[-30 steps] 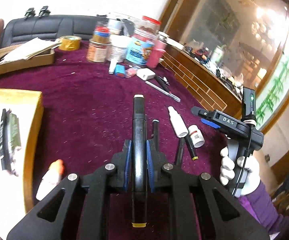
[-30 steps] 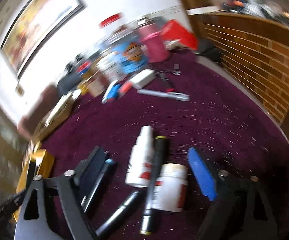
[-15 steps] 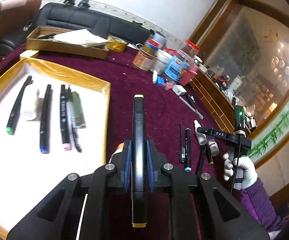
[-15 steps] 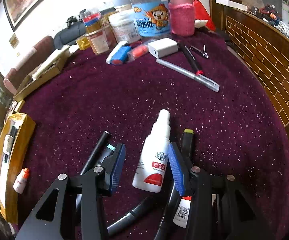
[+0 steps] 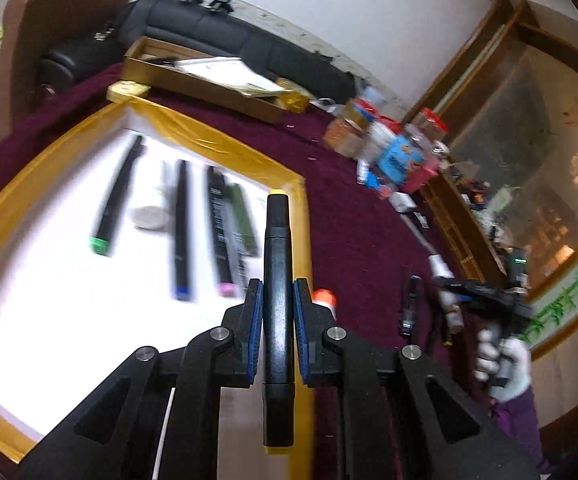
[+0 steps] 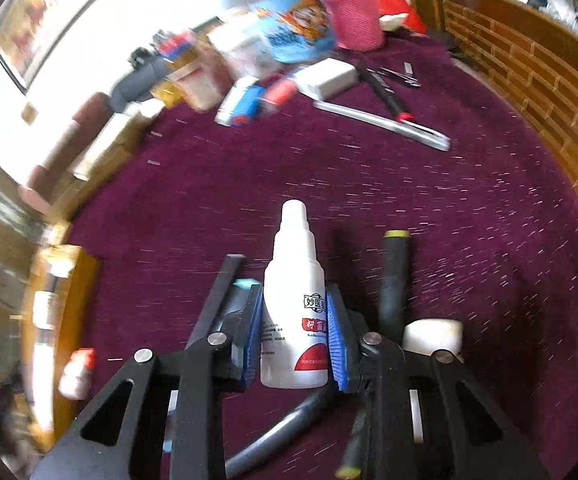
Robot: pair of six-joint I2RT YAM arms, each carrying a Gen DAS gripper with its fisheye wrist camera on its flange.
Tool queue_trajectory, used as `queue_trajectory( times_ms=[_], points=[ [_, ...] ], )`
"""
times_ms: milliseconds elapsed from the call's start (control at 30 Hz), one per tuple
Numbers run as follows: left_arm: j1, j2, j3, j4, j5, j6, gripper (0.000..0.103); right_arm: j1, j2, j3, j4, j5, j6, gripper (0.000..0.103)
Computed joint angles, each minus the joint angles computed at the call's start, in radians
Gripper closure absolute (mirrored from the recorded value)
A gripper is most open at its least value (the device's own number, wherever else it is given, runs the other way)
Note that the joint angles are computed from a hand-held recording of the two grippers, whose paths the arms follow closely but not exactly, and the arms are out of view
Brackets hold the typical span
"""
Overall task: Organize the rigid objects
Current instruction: 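Release the marker bundle into the tray with the left gripper while the right gripper carries the spray bottle there, then lower the spray bottle into the tray and open the right gripper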
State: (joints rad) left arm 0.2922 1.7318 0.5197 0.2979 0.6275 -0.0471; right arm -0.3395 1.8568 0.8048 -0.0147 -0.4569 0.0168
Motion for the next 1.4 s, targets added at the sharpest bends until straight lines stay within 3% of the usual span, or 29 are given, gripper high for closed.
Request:
queue_trajectory(
  times_ms=[200, 367, 633, 833, 1033, 1100, 1200, 1400],
  points=[
    [0.057, 0.104, 0.137, -0.121, -0.11, 0.055, 0.091, 0.134, -0.145, -0.058, -0.041, -0.156, 0.072, 0.077],
    [0.094, 0.189, 0.214, -0.169, -0.171, 0.091, 0.091, 0.353, -0.127, -0.042, 0.002, -0.209, 0.202, 0.076],
    [0.146, 0.276, 0.304, -0.226, -0.209, 0.101, 0.09, 0.712, 0.053, 0.098, 0.07, -0.126, 0.38, 0.076],
    [0.204, 0.286, 0.325, -0.239, -0.142, 0.093, 0.089, 0.878, 0.186, 0.241, 0.034, -0.061, 0.431, 0.076],
    [0.29, 0.212, 0.242, -0.205, -0.039, 0.097, 0.072, 0.959, 0.29, 0.365, -0.04, 0.02, 0.402, 0.076],
    [0.331, 0.169, 0.188, -0.168, 0.003, 0.085, 0.058, 0.977, 0.317, 0.402, -0.062, 0.065, 0.393, 0.076],
    [0.377, 0.108, 0.112, -0.108, 0.033, 0.079, 0.051, 0.996, 0.361, 0.47, -0.103, 0.114, 0.384, 0.076],
    [0.413, 0.015, 0.023, -0.029, 0.023, 0.094, 0.05, 1.004, 0.449, 0.626, -0.194, 0.184, 0.394, 0.075]
  ],
)
